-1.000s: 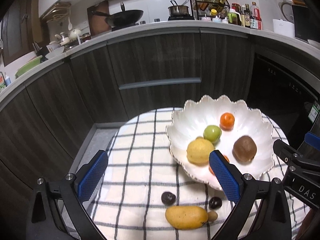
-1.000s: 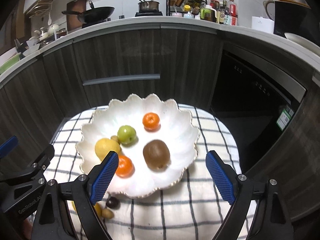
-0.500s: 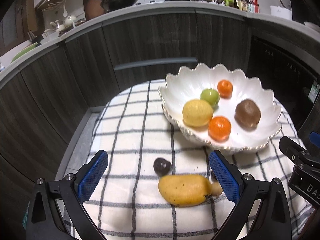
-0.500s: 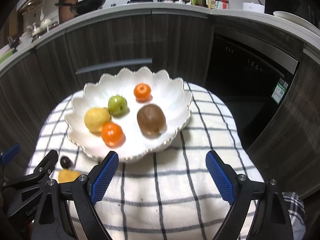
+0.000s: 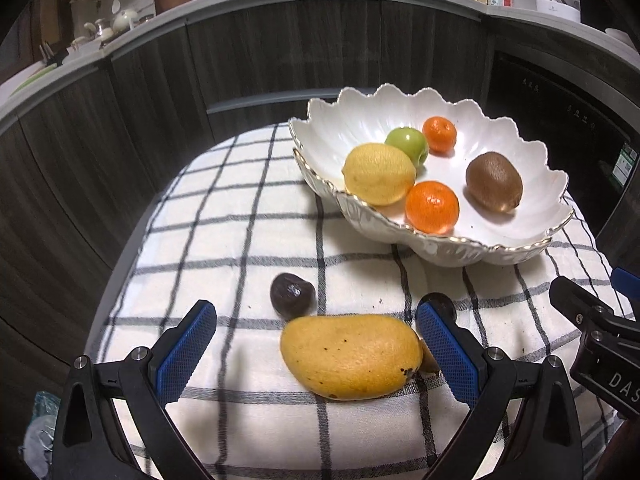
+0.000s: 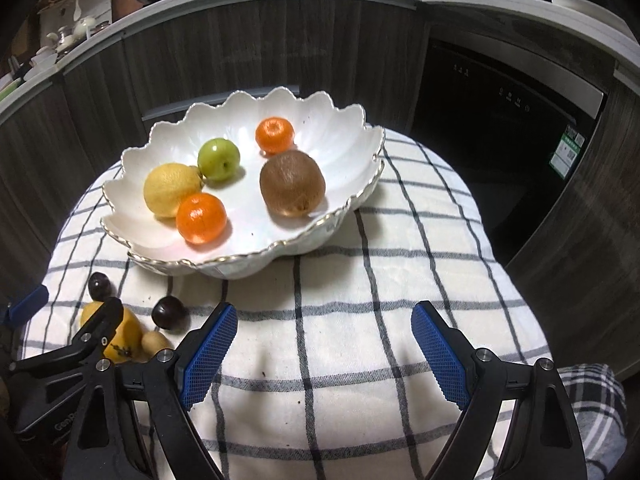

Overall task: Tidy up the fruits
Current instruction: 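Move left tool to the yellow mango and close around it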

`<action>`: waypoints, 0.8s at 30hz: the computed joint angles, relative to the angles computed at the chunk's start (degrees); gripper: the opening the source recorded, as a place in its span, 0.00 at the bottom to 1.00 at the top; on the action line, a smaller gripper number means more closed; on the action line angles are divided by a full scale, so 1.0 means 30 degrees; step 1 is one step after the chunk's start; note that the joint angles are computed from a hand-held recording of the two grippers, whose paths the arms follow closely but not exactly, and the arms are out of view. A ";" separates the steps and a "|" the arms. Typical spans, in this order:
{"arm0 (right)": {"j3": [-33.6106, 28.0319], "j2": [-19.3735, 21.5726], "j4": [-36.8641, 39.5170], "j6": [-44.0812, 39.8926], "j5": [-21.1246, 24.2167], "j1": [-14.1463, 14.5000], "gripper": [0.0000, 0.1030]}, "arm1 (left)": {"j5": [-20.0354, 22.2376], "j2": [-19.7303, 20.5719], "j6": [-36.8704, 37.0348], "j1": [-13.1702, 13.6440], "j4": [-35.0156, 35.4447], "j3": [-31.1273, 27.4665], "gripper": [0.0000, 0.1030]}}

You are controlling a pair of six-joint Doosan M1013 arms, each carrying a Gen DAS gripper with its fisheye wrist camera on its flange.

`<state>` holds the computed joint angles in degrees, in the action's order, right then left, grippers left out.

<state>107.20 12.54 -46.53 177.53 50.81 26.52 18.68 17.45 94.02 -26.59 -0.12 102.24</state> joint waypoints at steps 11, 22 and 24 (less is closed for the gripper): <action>-0.0399 0.0338 0.1252 -0.1737 0.0011 -0.0291 0.87 | 0.0466 0.0291 0.2122 0.0182 -0.2208 -0.0143 1.00; -0.0346 0.0440 0.2441 -0.2946 -0.0534 -0.0675 0.87 | 0.1641 0.0585 0.5088 0.0491 -0.5636 -0.0442 0.86; -0.0320 0.0439 0.2531 -0.3044 -0.0634 -0.0692 0.87 | 0.1602 0.0545 0.5483 0.0505 -0.5971 -0.0373 0.83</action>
<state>106.24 13.85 -38.94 168.39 48.91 24.44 23.49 19.09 110.47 -25.08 -18.03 101.12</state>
